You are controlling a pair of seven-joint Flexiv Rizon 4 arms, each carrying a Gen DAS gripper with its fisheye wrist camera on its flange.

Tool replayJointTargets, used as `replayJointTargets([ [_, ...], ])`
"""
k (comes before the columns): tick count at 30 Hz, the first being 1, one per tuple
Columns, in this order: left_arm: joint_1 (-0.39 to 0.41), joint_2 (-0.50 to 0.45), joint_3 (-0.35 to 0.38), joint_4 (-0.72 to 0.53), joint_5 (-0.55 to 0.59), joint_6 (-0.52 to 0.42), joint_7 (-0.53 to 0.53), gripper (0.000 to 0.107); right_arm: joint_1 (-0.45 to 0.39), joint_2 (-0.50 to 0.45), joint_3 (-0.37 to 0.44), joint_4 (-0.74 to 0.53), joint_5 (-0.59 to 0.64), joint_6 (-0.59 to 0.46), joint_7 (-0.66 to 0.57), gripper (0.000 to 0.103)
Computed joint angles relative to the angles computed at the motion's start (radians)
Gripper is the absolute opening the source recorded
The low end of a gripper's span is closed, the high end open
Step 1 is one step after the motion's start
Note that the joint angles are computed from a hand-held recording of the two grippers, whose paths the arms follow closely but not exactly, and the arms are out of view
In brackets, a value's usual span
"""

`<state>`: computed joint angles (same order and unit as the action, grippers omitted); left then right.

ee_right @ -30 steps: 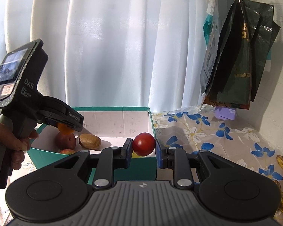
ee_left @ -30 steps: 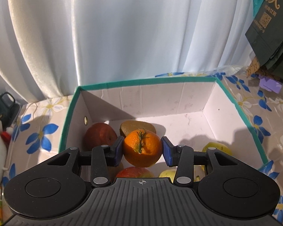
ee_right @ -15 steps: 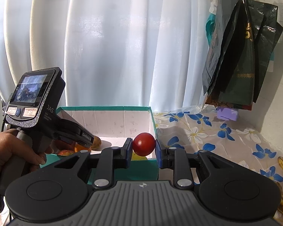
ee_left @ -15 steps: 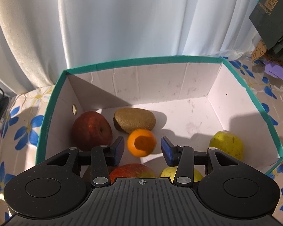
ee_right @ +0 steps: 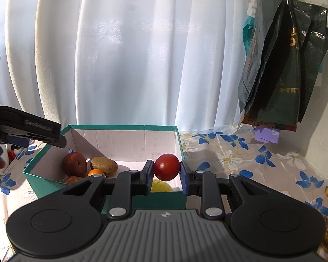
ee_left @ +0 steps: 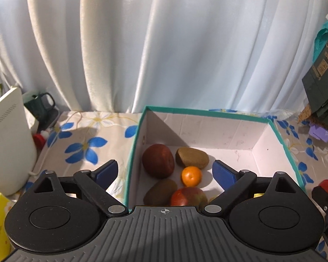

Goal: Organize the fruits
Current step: 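Lower the cherry tomato into the box and open the right gripper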

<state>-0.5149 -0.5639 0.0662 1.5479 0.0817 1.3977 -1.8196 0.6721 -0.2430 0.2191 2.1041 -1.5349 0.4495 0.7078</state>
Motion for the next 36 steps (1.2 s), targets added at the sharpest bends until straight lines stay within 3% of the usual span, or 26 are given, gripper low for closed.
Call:
replayJointTargets([
  [6,0.019,0.029,-0.023,0.048,-0.009,0.009,0.008,0.096,-0.029,-0.044,-0.029,-0.03,-0.025,0.082,-0.021,0.025],
  [15,-0.006,0.045,0.007,0.065,0.011,-0.011,-0.018,0.096,-0.065,-0.082,-0.058,-0.042,-0.048,0.172,-0.012,0.025],
  [36,0.016,0.048,-0.034,0.073,0.032,-0.022,0.0,0.096,-0.068,-0.071,-0.058,-0.029,-0.051,0.166,0.022,0.027],
])
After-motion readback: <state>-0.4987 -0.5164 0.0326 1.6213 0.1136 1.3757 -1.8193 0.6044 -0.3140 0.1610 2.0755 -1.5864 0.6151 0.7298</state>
